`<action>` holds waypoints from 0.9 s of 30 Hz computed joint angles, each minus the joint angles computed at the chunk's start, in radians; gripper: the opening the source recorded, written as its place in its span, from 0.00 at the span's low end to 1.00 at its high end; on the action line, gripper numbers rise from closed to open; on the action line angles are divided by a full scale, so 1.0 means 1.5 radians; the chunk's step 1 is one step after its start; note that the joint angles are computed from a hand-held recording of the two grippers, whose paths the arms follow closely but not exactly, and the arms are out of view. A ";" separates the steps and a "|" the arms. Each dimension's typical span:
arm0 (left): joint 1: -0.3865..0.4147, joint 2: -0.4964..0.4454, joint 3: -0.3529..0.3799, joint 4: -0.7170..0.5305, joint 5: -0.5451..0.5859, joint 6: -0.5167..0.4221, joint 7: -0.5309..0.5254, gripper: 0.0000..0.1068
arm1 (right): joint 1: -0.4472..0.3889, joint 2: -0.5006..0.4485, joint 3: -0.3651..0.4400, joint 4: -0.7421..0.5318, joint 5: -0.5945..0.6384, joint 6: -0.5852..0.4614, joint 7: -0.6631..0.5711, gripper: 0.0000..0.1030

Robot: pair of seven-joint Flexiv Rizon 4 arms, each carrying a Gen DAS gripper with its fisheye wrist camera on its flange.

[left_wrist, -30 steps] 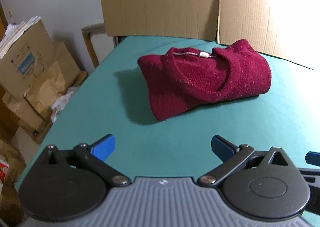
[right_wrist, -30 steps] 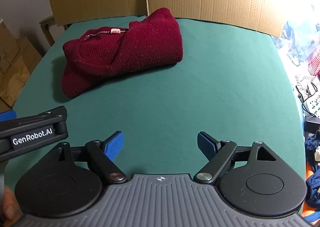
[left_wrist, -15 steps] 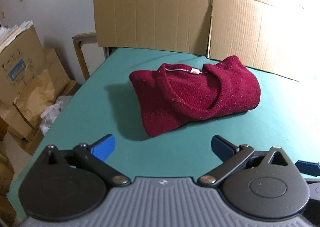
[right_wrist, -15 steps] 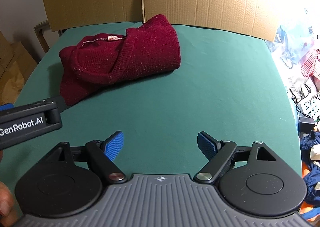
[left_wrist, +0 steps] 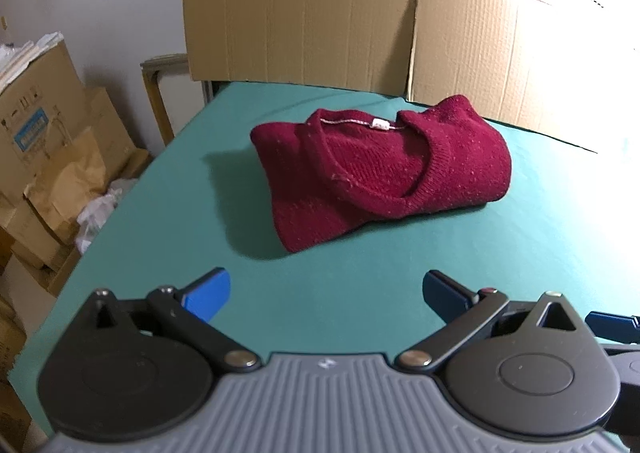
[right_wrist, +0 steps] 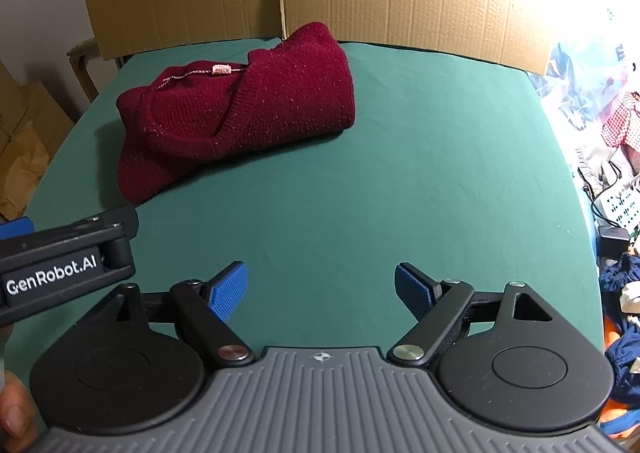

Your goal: Fold clothes

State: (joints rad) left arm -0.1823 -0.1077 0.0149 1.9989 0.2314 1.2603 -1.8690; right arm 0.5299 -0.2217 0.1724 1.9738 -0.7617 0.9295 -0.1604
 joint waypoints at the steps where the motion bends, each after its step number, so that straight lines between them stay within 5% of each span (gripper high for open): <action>1: 0.002 0.002 -0.001 0.007 -0.009 0.010 0.004 0.96 | -0.001 0.001 0.001 0.002 0.002 0.001 -0.002 0.81; 3: 0.005 0.006 -0.003 0.021 -0.028 0.034 0.011 0.96 | -0.002 0.003 0.003 0.002 0.009 0.000 -0.009 0.81; 8: -0.023 0.013 0.021 -0.022 0.147 -0.005 -0.129 0.96 | -0.007 0.006 0.007 0.007 0.028 0.024 -0.027 0.81; 19: 0.002 0.026 -0.010 -0.005 0.062 -0.066 -0.084 0.96 | -0.011 0.013 0.006 0.020 0.027 0.049 -0.042 0.81; 27: 0.006 0.031 -0.013 0.020 0.021 -0.050 -0.063 0.96 | -0.014 0.016 0.007 0.031 0.035 0.063 -0.056 0.81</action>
